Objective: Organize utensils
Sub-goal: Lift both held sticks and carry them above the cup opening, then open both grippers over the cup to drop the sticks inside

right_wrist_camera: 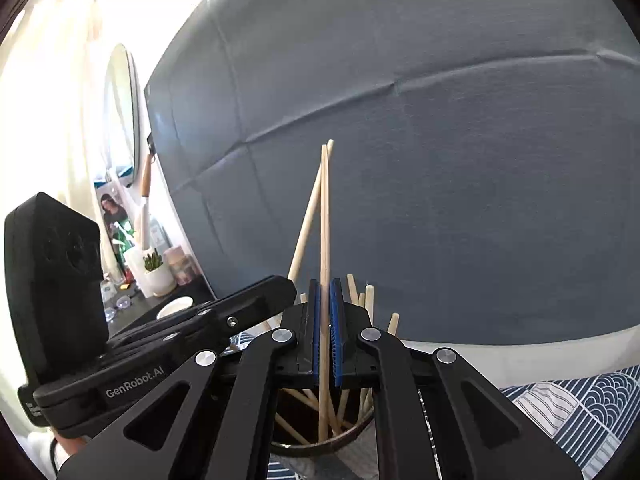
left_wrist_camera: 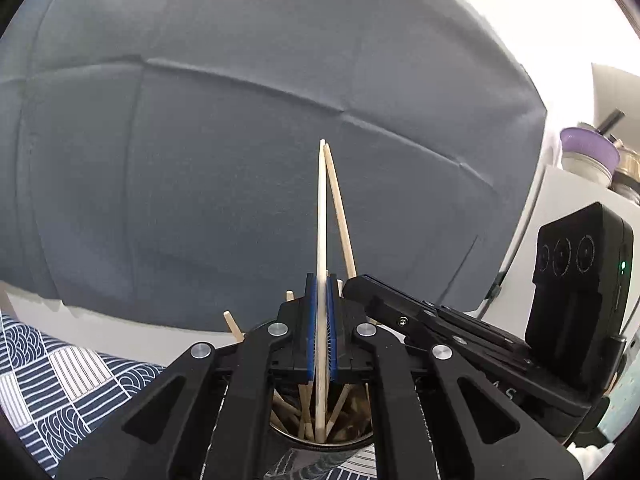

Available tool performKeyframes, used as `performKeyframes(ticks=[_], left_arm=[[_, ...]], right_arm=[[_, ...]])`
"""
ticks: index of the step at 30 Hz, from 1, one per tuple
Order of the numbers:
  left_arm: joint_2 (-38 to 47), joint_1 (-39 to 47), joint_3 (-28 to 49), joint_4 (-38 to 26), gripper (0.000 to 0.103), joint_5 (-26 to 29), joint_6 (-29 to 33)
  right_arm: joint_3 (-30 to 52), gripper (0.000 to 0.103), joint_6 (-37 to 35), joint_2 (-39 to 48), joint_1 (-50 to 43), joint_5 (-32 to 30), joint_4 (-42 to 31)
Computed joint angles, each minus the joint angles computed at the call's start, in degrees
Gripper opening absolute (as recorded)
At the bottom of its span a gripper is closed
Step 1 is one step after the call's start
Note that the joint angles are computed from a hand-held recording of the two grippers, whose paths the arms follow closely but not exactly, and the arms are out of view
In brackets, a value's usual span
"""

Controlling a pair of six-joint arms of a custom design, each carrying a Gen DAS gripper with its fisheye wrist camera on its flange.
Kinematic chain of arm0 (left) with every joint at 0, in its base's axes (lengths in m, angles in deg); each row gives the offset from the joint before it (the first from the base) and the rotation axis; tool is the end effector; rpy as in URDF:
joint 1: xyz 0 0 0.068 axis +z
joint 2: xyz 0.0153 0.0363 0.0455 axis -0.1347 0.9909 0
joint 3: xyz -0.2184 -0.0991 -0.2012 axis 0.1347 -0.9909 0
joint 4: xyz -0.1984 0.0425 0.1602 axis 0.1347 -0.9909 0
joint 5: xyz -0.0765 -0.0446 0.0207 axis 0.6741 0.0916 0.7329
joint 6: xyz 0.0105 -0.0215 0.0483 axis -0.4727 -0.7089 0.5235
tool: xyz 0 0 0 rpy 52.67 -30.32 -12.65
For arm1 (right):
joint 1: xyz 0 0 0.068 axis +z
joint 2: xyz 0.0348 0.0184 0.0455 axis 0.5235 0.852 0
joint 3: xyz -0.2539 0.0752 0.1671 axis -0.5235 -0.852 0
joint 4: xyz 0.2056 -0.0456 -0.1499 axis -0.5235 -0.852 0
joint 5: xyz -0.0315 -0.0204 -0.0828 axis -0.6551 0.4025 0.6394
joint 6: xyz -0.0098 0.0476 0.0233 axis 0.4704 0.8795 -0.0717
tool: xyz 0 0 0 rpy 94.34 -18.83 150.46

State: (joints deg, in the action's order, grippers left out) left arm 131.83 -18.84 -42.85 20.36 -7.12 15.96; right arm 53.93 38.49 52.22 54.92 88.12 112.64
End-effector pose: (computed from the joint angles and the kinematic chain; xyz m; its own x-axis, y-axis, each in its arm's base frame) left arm 0.3178 -0.0818 0.2463 -0.3696 -0.0329 -0.9286 0.6263 0.7294 -0.2751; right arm 0.2804 0.1186 0.2450 -0.3354 0.1821 -0.9243 -0.2530 0.9277 0.2746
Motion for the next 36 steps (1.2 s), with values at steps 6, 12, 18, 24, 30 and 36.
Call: performKeyframes(ticks=[6,12,18,24,30,36], left_arm=[[-1.80,-0.33,-1.71,0.52,0.005,-0.34,0.32],[-4.01,1.00,-4.78,2.39,0.005,0.34,-0.33],[-7.36,1.57,-4.71,-4.01,0.005,-0.05,2.86],[-9.21,0.76,-4.59,-9.10,0.005,-3.19,4.94],[-9.85,-0.74,-3.82,-11.40,0.005,-5.46,5.17],[-12.35,2.24,-2.51,-16.54,0.027,-4.68,5.42]], right_arm=[[-0.75,0.005,-0.54,-3.11,-0.17,0.51,-3.17],[-2.75,0.005,-1.91,-6.45,1.17,1.90,-4.23],[-4.54,0.005,-2.97,-9.45,3.60,5.68,-7.73],[-4.02,0.005,-3.58,-8.00,5.09,8.14,-12.14],[-2.38,0.007,-6.12,-8.06,7.38,13.02,-16.23],[-0.75,0.057,-3.96,-10.88,6.50,13.65,-22.72]])
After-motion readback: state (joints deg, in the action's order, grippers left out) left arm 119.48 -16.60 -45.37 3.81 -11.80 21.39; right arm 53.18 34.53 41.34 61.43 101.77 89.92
